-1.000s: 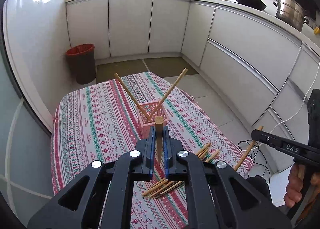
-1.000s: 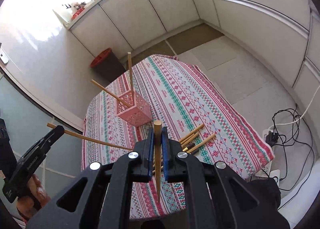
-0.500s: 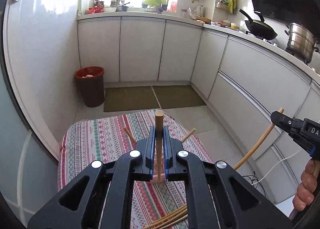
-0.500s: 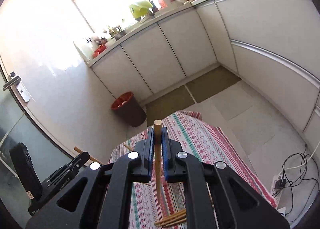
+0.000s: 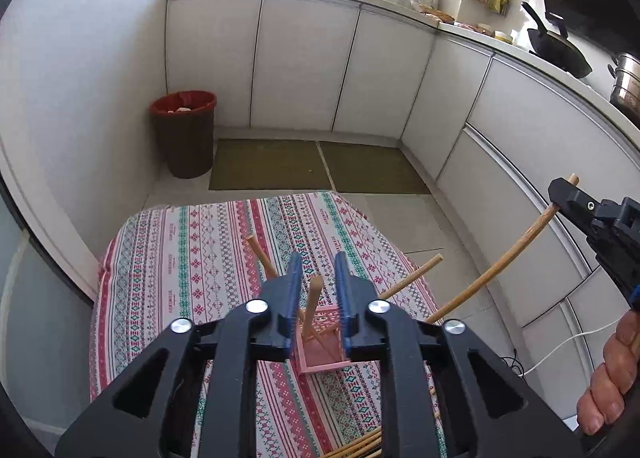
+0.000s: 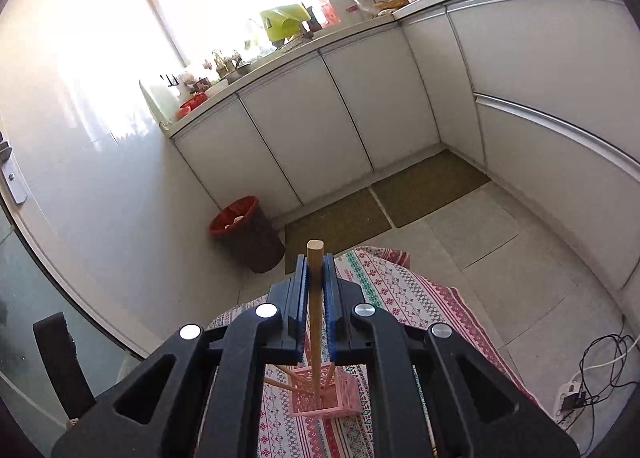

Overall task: Organize utensils
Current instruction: 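Carry both chopsticks over the pink holder and open both tools to drop them in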

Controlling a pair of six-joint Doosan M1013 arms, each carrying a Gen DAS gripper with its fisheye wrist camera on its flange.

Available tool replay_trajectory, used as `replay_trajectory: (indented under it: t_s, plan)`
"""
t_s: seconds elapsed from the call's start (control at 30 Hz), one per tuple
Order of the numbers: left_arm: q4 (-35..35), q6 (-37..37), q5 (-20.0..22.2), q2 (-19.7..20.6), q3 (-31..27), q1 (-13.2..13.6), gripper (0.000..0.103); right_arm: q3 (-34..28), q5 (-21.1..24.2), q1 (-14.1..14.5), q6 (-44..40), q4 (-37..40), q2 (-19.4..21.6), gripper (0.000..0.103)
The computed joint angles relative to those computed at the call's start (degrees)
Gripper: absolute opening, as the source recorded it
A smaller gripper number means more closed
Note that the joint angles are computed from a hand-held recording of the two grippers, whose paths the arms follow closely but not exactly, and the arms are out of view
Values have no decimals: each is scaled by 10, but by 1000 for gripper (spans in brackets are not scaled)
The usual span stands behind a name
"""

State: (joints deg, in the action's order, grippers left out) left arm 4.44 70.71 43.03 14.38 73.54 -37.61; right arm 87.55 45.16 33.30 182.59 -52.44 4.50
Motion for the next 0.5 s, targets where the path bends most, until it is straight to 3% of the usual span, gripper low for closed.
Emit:
replay_trajectory:
  t_s: [0.1, 0.27, 0.5]
  plan:
    - [-42, -12, -42, -18, 27, 13, 31, -4, 4, 2, -5, -15, 12, 8]
    - [-17, -74, -85, -40, 53, 23, 32, -17, 15, 6, -16, -32, 33, 8]
    - [-33, -76, -80, -39, 56, 37, 32, -24, 20, 10, -18, -40, 55, 8]
